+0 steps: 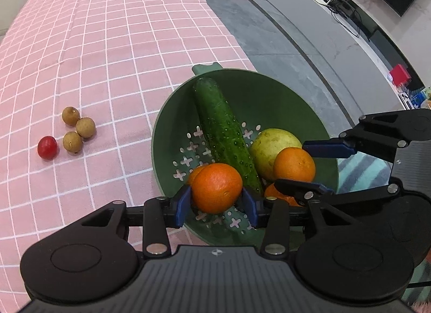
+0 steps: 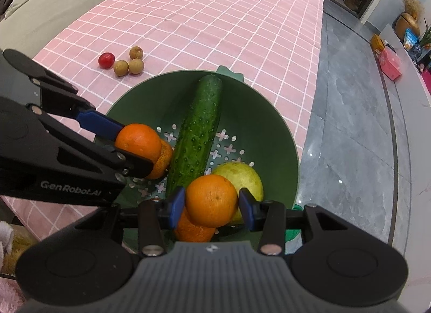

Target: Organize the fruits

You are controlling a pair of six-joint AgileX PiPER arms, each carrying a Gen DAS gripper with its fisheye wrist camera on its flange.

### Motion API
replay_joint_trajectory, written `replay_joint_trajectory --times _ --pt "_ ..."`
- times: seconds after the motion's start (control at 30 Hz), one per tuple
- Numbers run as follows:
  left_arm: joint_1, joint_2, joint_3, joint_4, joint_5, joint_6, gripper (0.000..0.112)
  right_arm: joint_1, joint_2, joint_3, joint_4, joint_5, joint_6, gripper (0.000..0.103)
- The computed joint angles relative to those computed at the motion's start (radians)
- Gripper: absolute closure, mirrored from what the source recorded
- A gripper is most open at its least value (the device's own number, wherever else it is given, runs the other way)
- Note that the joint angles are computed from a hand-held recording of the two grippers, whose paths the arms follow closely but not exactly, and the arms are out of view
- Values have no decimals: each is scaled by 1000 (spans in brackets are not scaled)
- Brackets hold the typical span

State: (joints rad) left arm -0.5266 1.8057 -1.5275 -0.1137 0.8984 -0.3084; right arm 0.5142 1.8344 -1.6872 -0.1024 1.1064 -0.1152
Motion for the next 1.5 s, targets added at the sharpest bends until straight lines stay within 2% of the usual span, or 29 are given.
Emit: replay_joint_trajectory --times 0.1,0.2,0.5,0.77,1.0,1.23,1.5 --pt "5 -16 9 -6 -3 -2 60 2 2 -5 5 2 -2 61" --pt "0 -39 16 11 -5 -7 54 2 2 -16 15 7 -2 60" --pt "-6 -130 19 124 33 -80 50 30 -24 -29 -7 -19 29 40" --pt "23 -247 84 229 3 -158 50 73 -64 -46 -35 -84 148 26" --pt "64 -325 153 329 -3 -225 50 101 -37 -108 25 -118 224 26" --pt "172 -379 233 275 -48 -187 50 148 65 -226 94 -100 138 26" --pt "267 -375 287 152 -100 -65 54 174 252 -479 113 -2 -28 42"
